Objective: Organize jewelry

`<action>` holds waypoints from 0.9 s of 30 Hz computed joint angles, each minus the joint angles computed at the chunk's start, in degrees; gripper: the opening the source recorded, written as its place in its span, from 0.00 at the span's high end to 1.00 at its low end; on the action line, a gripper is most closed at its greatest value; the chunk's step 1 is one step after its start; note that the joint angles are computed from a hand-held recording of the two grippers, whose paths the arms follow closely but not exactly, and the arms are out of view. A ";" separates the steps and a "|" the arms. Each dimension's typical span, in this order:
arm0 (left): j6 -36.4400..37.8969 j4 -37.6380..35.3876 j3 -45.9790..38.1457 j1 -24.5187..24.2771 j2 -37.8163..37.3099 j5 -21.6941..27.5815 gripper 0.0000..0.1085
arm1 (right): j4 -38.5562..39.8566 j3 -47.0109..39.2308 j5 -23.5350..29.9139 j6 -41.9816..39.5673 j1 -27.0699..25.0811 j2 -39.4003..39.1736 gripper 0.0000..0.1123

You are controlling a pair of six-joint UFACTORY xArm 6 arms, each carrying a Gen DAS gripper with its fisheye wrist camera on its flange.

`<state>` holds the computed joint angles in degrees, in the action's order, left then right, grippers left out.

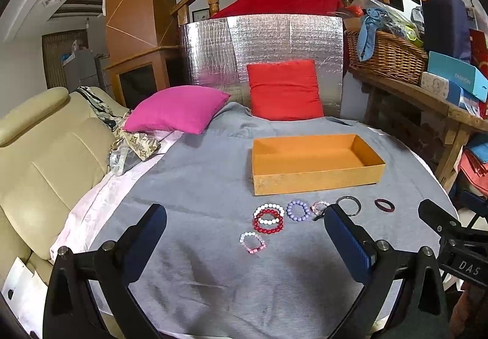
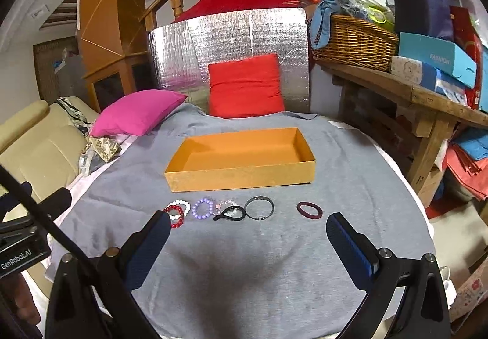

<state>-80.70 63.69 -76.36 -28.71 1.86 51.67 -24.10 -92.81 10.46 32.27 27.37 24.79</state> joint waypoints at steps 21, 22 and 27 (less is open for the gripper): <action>-0.66 -0.82 1.56 2.11 -0.26 -1.89 0.05 | -14.34 -1.51 0.71 13.01 0.09 0.88 0.08; -0.63 -0.90 1.55 2.21 -0.15 -1.98 0.05 | -14.10 -1.63 0.66 12.84 0.09 1.03 0.08; -0.21 -1.54 1.30 2.76 0.74 -2.48 0.05 | -11.55 -3.04 1.58 10.42 0.33 2.34 0.08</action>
